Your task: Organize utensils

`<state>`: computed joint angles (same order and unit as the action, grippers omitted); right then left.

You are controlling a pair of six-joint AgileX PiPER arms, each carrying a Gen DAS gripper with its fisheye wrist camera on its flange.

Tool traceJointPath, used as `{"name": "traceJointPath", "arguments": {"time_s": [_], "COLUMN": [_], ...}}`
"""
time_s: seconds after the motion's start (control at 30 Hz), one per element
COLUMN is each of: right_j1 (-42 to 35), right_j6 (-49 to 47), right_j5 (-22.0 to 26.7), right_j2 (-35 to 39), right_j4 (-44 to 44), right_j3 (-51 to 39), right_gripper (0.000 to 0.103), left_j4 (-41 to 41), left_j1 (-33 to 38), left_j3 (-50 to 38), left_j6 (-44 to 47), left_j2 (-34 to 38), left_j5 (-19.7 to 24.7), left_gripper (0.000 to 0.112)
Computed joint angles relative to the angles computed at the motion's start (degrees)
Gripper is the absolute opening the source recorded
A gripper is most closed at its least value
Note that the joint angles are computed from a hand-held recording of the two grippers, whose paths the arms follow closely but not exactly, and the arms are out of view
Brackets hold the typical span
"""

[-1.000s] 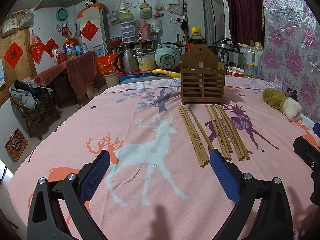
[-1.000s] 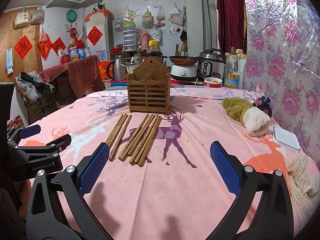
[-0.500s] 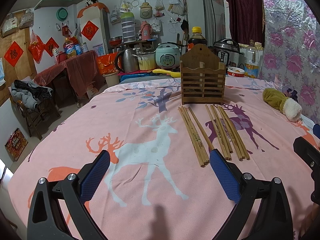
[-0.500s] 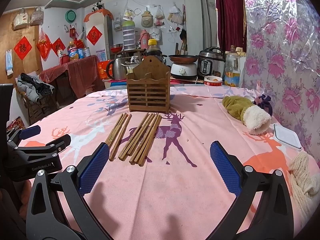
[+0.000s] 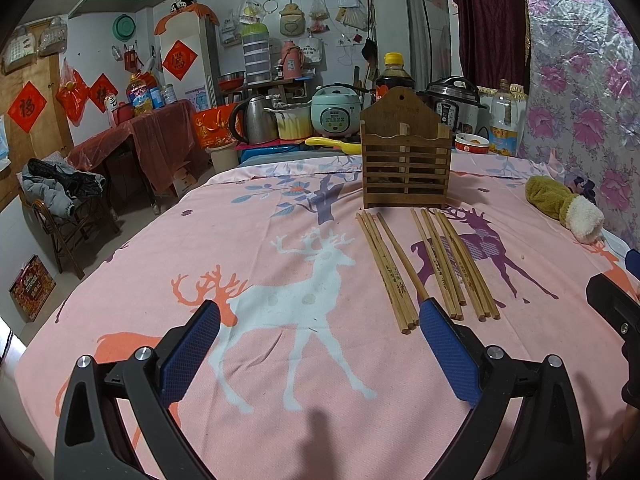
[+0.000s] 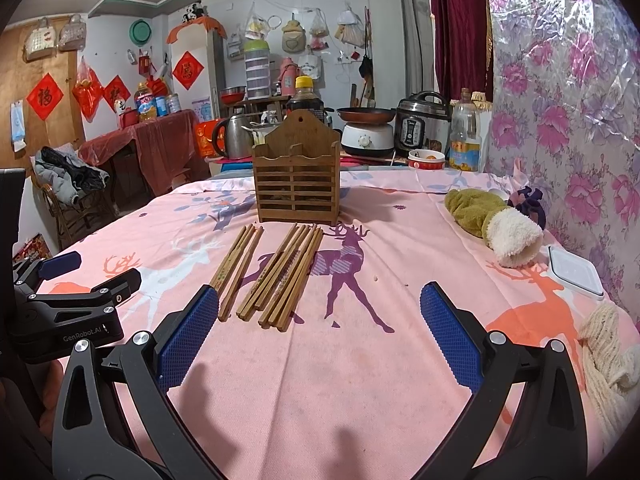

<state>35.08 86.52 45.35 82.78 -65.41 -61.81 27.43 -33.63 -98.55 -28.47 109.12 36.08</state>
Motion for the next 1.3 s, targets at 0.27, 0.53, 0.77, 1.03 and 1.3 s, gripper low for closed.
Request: {"name": "traceJointPath", "arguments": {"time_s": [0.27,0.53,0.77,1.03,1.3], "right_j1": [0.0,-0.6,0.2,-0.5,-1.7], "right_j6": [0.0,-2.1,0.5,-7.7,-8.0], "right_j5": [0.2,0.4,0.2,2.7,1.1], "right_j2": [0.2,-1.0,0.1,0.7,1.5], "right_j4": [0.0,1.0,-0.7,5.3,8.7], "right_j3": [-0.2,-1.3,0.3,-2.6,-3.6], "right_gripper": [0.097,0.097,0.097,0.097,0.097], "left_j4": [-3.8,-5.5,-6.8,-8.9,-11.0], "left_j1": [1.1,0.8,1.0,1.5,1.9], "left_j3": [-2.1,-4.6,-6.4,-7.7,-10.8], "left_j6": [3.7,5.3,7.0,8.7,11.3], "left_j2": [1.2,2.8,3.9,4.8,6.7], "left_j5": [1.7,5.0,6.5,7.0,10.0], "left_gripper": [0.097,0.098,0.098,0.097,0.097]}}
